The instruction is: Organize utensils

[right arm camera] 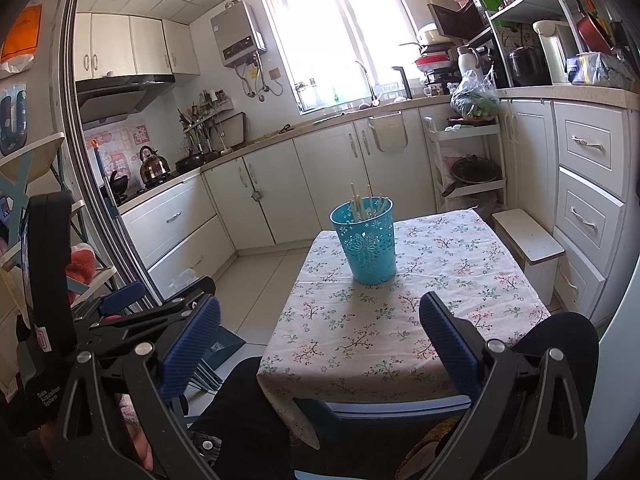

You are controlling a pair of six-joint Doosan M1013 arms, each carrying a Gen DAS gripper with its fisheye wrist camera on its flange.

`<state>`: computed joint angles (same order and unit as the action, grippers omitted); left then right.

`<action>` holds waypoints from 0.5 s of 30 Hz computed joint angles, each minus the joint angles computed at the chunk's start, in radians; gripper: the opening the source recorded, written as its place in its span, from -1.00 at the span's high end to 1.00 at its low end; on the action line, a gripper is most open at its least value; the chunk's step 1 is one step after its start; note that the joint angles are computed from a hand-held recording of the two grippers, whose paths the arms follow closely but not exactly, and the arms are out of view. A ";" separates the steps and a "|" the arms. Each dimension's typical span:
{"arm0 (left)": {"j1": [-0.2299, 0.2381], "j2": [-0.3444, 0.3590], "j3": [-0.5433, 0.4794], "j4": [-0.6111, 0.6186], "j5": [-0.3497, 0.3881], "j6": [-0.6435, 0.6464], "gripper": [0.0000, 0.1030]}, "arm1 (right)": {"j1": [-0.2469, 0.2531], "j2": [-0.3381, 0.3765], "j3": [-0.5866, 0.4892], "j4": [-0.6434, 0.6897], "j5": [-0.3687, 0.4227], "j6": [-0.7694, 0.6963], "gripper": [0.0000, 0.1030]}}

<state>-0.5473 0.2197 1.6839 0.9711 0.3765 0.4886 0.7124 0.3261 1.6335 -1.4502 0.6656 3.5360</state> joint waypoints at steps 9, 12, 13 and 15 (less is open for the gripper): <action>-0.002 0.001 -0.002 0.002 0.001 -0.003 -0.85 | 0.002 0.000 -0.002 -0.006 0.004 -0.003 -0.85; -0.002 0.001 -0.002 0.003 0.001 -0.004 -0.85 | 0.004 0.002 -0.004 -0.008 0.007 -0.003 -0.85; -0.002 0.001 -0.002 0.002 0.000 -0.003 -0.85 | 0.004 0.001 -0.003 -0.008 0.005 -0.002 -0.85; -0.004 0.000 -0.003 0.001 0.001 0.000 -0.85 | 0.004 0.001 -0.003 -0.008 0.006 -0.001 -0.85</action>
<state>-0.5509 0.2197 1.6812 0.9719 0.3779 0.4883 0.7160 0.3274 1.6309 -1.4584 0.6712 3.5346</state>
